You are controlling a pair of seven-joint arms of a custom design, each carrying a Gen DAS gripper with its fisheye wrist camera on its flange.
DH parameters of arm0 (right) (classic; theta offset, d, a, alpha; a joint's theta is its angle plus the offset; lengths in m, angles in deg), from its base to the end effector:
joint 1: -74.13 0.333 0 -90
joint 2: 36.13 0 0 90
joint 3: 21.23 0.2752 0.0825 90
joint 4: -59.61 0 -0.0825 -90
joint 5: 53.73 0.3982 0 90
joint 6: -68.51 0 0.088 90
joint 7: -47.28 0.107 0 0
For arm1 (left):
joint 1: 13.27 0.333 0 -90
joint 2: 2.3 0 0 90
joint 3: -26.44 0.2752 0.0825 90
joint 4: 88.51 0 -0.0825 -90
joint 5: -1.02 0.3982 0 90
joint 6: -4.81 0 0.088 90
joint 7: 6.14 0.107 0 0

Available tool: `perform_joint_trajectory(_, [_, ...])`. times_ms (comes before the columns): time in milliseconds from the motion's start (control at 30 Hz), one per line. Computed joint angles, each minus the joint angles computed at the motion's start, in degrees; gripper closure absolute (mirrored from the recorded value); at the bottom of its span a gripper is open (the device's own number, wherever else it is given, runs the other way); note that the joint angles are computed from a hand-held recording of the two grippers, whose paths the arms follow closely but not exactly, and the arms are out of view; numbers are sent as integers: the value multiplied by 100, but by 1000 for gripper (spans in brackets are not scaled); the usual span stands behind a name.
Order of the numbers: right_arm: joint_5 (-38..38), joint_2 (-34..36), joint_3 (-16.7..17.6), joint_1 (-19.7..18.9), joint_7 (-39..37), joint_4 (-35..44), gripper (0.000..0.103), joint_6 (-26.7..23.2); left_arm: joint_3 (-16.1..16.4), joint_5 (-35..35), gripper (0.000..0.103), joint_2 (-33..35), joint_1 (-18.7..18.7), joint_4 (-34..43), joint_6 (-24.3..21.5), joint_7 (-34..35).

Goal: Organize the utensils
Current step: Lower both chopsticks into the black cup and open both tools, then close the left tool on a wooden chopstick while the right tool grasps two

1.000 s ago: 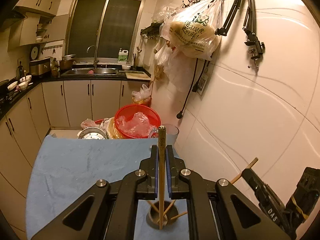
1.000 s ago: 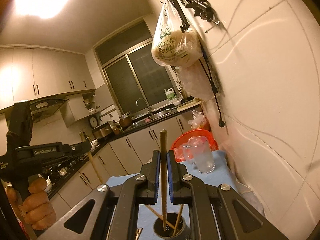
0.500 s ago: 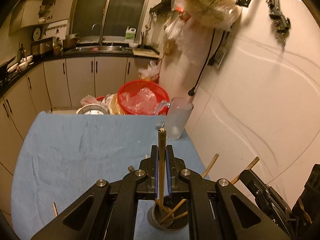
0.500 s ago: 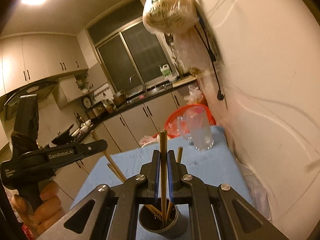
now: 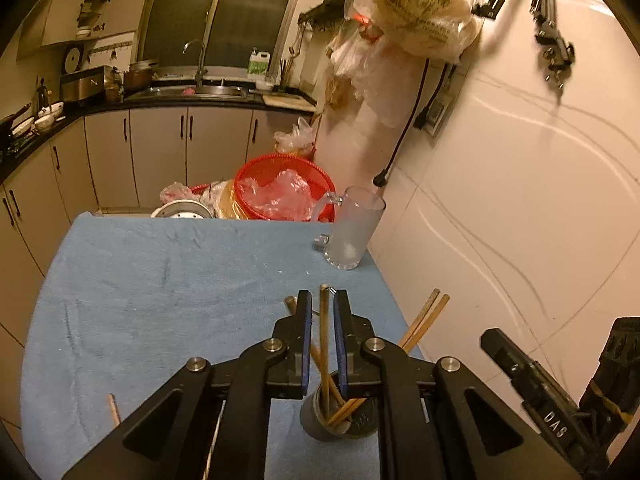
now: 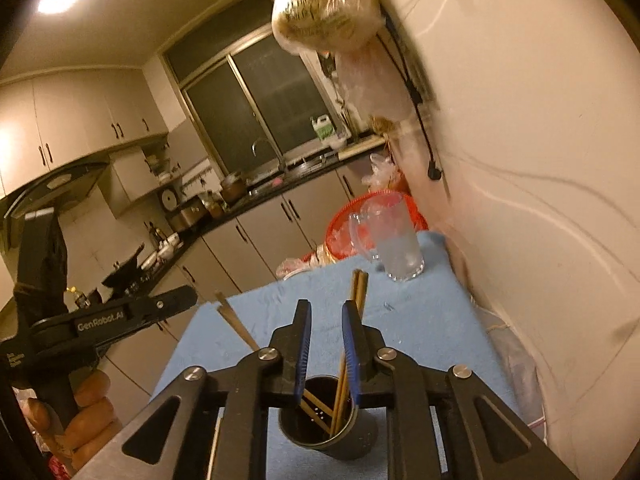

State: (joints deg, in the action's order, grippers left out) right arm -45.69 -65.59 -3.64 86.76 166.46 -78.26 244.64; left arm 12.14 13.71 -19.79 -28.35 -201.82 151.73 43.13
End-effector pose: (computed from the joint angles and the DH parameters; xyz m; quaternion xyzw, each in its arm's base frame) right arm 0.4086 0.2495 0.5950 -0.5738 0.6065 -0.1742 0.5221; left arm 0.4619 -0.2847 0.6569 -0.6487 0.6202 -0.3928 0.2006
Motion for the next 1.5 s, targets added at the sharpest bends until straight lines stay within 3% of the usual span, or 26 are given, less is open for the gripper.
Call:
perform_joint_trajectory(100, [34, -301, 40, 43, 46, -196, 85, 49, 35, 12, 81, -428, 6, -382, 106, -41])
perform_joint_trajectory(200, [131, -567, -19, 325, -53, -452, 83, 58, 43, 105, 71, -1061, 74, -979, 195, -188])
perform_joint_trajectory(400, [285, -373, -72, 1078, -459, -668, 52, -49, 103, 227, 67, -2324, 171, -2325, -104, -482])
perform_joint_trajectory(500, [272, 92, 119, 1224, -503, -561, 52, -119, 247, 124, 67, -2814, 124, -3013, -396, -466])
perform_joint_trajectory(600, [-241, 597, 942, 541, 85, -348, 60, -249, 406, -47, 67, -3188, 123, -3610, -746, -521])
perform_joint_trajectory(633, [-330, 796, 973, 540, 165, -285, 68, -249, 522, -161, 67, -3289, 92, -3792, -806, -499])
perform_joint_trajectory(700, [-513, 1175, 1019, 519, 379, -151, 68, -322, 736, -407, 67, -3455, 38, -4110, -900, -413])
perform_joint_trajectory(733, [-419, 1347, 828, 732, 309, -101, 68, -339, 791, -495, 67, -3515, 42, -4230, -937, -380])
perform_joint_trajectory(800, [-361, 1546, 569, 1002, 313, -64, 68, -291, 878, -636, 67, -3552, 51, -4365, -973, -270])
perform_joint_trajectory(1000, [-1408, 1727, 658, 760, 1184, 20, 68, -404, 1031, -1017, 68, -3166, -122, -4247, -686, 235])
perform_joint_trajectory(1033, [-1528, 1749, 637, 755, 1320, 21, 68, -461, 1037, -1072, 74, -2964, -162, -4148, -650, 362])
perform_joint_trajectory(1133, [-1335, 1788, 267, 1084, 1228, -70, 68, -316, 941, -1128, 79, -2458, -175, -3906, -632, 636])
perform_joint_trajectory(1300, [-1377, 1785, 187, 1151, 1240, -125, 68, -245, 757, -1115, 82, -2044, -124, -3642, -782, 897])
perform_joint_trajectory(1500, [-1258, 1731, 117, 1235, 1127, -156, 68, -261, 393, -591, 89, -1600, 179, -3212, -1043, 662])
